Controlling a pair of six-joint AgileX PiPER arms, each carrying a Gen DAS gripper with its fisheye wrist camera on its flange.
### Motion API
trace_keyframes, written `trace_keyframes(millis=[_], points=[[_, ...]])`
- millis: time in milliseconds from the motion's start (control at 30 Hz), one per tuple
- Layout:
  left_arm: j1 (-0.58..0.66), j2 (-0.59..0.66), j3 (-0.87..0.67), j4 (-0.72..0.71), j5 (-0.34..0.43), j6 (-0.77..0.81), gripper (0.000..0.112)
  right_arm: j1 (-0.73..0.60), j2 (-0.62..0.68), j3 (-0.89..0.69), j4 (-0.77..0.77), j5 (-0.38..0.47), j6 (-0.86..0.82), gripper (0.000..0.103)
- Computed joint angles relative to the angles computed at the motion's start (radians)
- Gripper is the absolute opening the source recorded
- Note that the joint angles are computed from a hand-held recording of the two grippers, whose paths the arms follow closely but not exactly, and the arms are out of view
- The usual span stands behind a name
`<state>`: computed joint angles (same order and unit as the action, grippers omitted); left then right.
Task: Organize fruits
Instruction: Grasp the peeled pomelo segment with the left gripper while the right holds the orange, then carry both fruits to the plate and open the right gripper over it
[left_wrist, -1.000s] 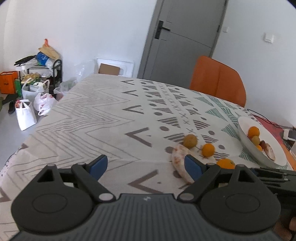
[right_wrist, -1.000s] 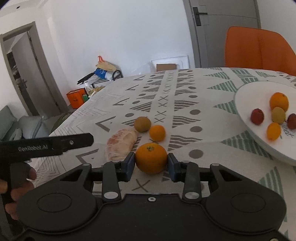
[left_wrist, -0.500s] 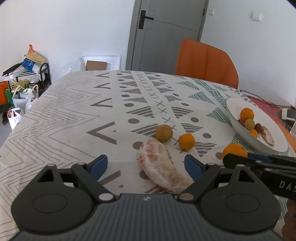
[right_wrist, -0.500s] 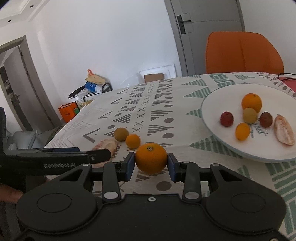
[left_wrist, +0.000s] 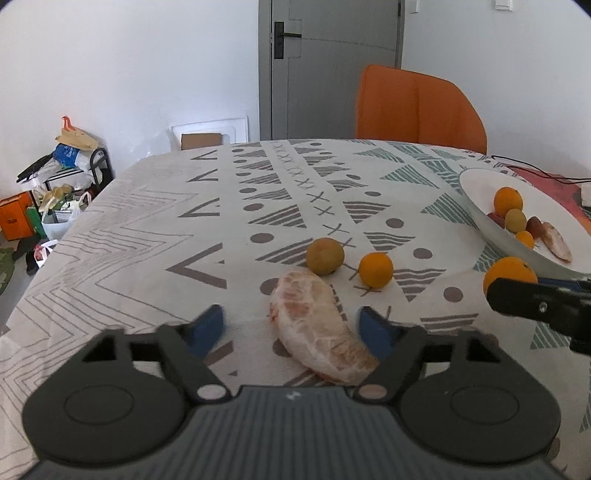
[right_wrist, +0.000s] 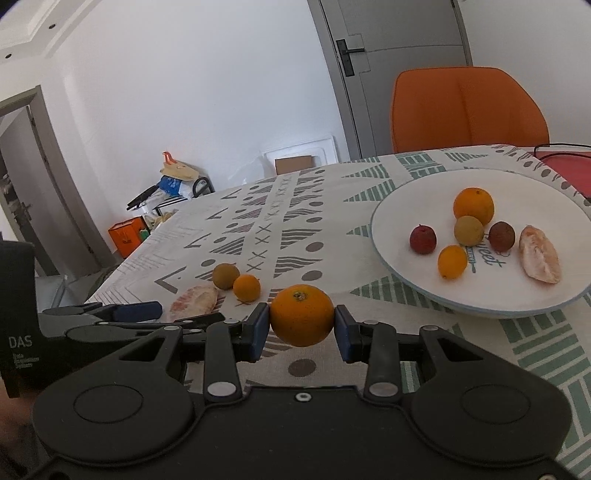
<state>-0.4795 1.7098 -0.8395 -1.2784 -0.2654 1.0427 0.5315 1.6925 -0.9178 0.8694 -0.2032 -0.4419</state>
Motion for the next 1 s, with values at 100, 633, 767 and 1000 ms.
trace_keyframes(millis=[100, 633, 767, 1000], points=[[0.018, -0.024, 0.021, 0.035, 0.013, -0.026, 0.037, -0.003, -0.004, 0.006, -0.057, -0.003, 0.065, 0.036], [0.070, -0.132, 0.081, 0.370, 0.060, -0.381, 0.035, -0.021, -0.052, 0.051, -0.158, -0.042, 0.172, 0.036], [0.061, -0.151, 0.068, 0.401, 0.056, -0.400, 0.035, -0.033, -0.073, 0.072, -0.177, -0.056, 0.195, 0.036], [0.039, -0.157, 0.039, 0.435, 0.050, -0.429, 0.035, -0.063, -0.099, 0.093, -0.178, -0.067, 0.200, 0.036]])
